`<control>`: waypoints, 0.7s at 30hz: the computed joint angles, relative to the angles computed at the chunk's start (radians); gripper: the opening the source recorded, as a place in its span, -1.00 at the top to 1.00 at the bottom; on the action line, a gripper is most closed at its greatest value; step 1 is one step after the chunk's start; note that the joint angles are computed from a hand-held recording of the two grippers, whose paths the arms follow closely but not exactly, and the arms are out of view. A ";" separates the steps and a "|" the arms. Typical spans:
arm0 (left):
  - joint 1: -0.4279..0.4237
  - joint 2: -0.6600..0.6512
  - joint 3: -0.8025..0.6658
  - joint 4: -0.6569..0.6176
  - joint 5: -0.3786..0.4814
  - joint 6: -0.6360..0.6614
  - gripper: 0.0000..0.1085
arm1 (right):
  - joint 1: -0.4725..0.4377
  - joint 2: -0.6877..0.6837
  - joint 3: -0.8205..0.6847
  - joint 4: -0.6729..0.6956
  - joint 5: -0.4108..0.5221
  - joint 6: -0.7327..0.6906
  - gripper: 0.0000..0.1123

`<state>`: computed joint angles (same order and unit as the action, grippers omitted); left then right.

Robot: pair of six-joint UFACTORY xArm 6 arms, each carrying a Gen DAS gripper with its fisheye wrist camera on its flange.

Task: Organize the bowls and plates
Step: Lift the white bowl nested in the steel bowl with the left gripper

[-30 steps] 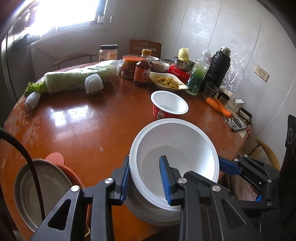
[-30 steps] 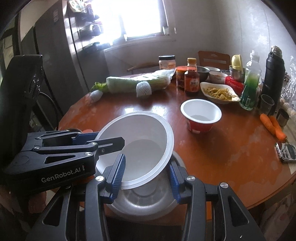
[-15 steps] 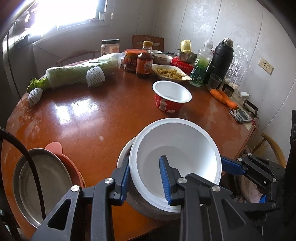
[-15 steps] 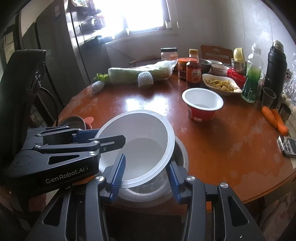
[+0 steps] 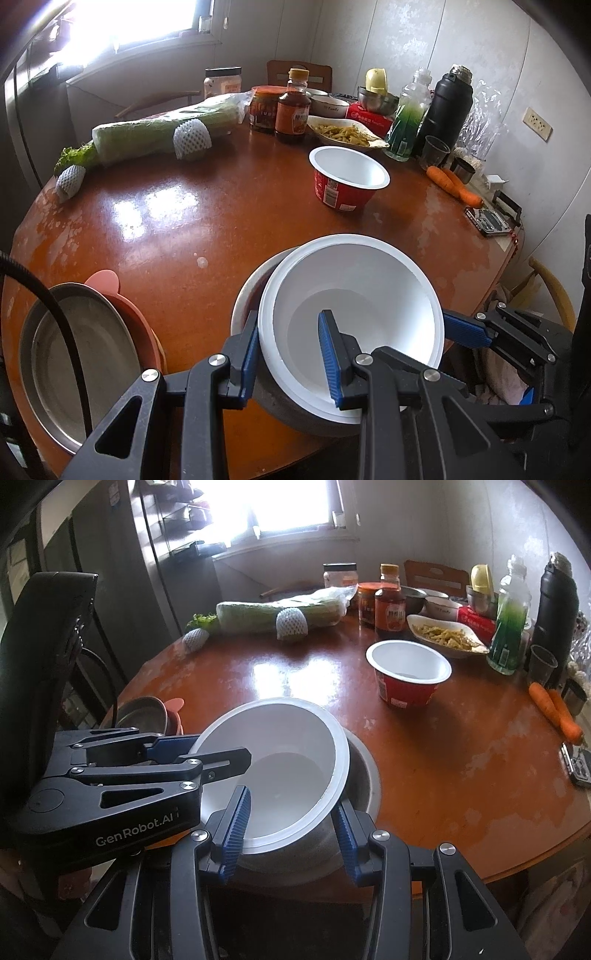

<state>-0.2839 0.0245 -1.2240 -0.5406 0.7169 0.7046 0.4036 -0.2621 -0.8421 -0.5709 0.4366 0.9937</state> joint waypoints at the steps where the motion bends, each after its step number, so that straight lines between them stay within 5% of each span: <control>1: -0.002 0.000 0.001 0.003 -0.001 -0.003 0.44 | 0.000 0.001 0.001 0.001 -0.001 -0.001 0.16; 21: -0.012 0.011 0.012 0.048 -0.022 -0.039 0.43 | -0.003 0.023 -0.003 0.015 0.014 -0.020 0.16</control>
